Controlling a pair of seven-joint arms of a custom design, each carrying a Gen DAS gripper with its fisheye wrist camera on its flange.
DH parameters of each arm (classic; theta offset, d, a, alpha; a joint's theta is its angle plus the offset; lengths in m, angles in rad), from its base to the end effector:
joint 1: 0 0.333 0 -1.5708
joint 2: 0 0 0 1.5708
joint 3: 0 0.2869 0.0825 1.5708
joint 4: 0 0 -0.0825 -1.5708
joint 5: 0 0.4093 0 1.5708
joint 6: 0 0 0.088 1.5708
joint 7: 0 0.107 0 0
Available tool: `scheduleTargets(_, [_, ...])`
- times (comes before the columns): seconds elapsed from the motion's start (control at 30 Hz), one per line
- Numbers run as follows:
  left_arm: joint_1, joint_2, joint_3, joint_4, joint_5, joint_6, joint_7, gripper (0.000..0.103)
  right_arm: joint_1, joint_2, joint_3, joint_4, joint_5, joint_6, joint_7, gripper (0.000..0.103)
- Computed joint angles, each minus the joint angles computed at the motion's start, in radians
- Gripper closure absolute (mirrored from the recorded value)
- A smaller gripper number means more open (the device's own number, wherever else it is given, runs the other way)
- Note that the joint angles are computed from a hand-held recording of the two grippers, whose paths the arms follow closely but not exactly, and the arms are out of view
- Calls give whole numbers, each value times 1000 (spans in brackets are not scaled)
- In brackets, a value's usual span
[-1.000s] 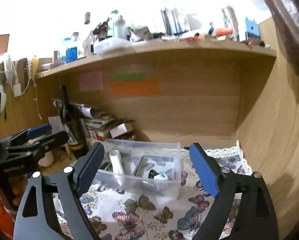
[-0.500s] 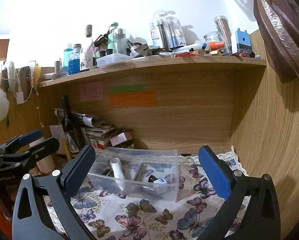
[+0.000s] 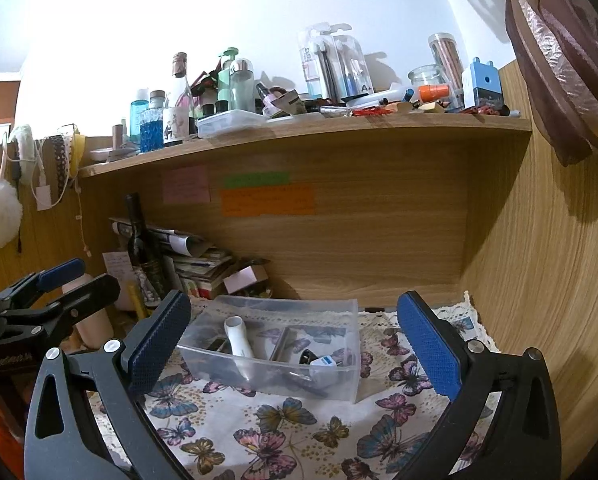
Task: Organize rigid objects
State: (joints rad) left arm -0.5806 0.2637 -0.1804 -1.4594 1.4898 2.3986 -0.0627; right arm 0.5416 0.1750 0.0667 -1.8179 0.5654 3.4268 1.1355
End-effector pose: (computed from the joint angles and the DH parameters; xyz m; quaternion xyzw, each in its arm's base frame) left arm 0.5284 -0.4703 0.5886 -0.5592 0.5333 -0.4631 0.4341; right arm 0.5695 0.3177 0.5646 -0.6309 0.4368 -0.3128 0.5597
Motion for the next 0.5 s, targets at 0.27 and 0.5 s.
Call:
scheduleTargets(0.27, [-1,6,3,7,-6,4,5,1,-6,6,6,7,-18,-14,18,0])
scheduleTargets(0.5, [-6,14,5,17,1,5,16,1,-6,10,2,10,-42,-22,45,0])
